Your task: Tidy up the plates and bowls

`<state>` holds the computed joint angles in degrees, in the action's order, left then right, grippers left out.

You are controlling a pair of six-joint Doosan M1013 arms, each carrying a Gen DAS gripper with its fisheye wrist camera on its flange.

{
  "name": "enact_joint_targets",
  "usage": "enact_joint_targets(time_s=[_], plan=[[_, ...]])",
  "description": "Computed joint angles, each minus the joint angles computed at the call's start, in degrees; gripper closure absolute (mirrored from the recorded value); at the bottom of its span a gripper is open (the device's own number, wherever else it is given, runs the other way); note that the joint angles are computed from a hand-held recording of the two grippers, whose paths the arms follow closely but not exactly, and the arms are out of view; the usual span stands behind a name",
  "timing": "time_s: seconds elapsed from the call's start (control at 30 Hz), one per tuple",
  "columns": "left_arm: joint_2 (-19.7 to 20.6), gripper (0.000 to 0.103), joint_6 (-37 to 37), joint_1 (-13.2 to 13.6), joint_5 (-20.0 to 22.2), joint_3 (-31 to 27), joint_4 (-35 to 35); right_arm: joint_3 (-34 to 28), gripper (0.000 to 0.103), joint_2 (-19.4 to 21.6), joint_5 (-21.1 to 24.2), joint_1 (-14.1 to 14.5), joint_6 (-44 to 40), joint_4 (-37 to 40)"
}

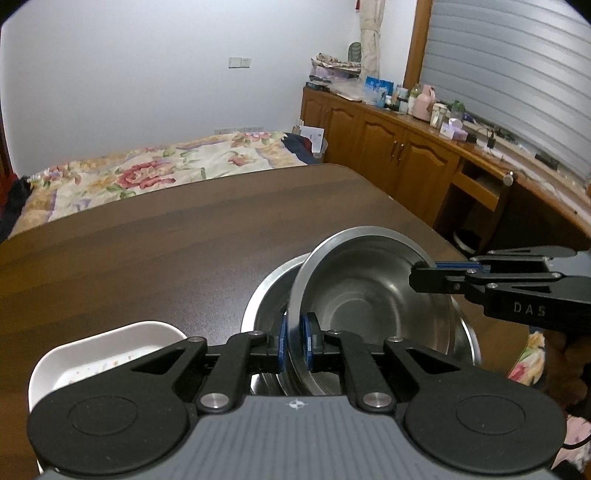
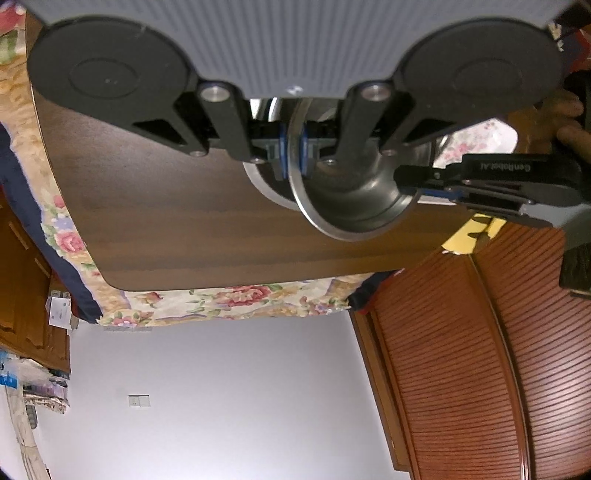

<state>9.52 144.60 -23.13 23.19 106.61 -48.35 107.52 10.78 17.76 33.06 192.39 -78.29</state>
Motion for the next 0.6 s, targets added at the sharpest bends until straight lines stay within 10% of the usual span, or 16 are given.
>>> enact_joint_targets(time_s=[0.37,0.6], plan=[[-0.69,0.091,2.86,-1.16,-6.86,2.04,-0.03,-0.13,0.094,0.56,1.30,0.23,-1.12,0.46],[-2.03,0.084,17.73,-0.96,-9.61,4.42,-17.35,1.04,0.091,0.73,1.62,0.26,11.36,-10.31]])
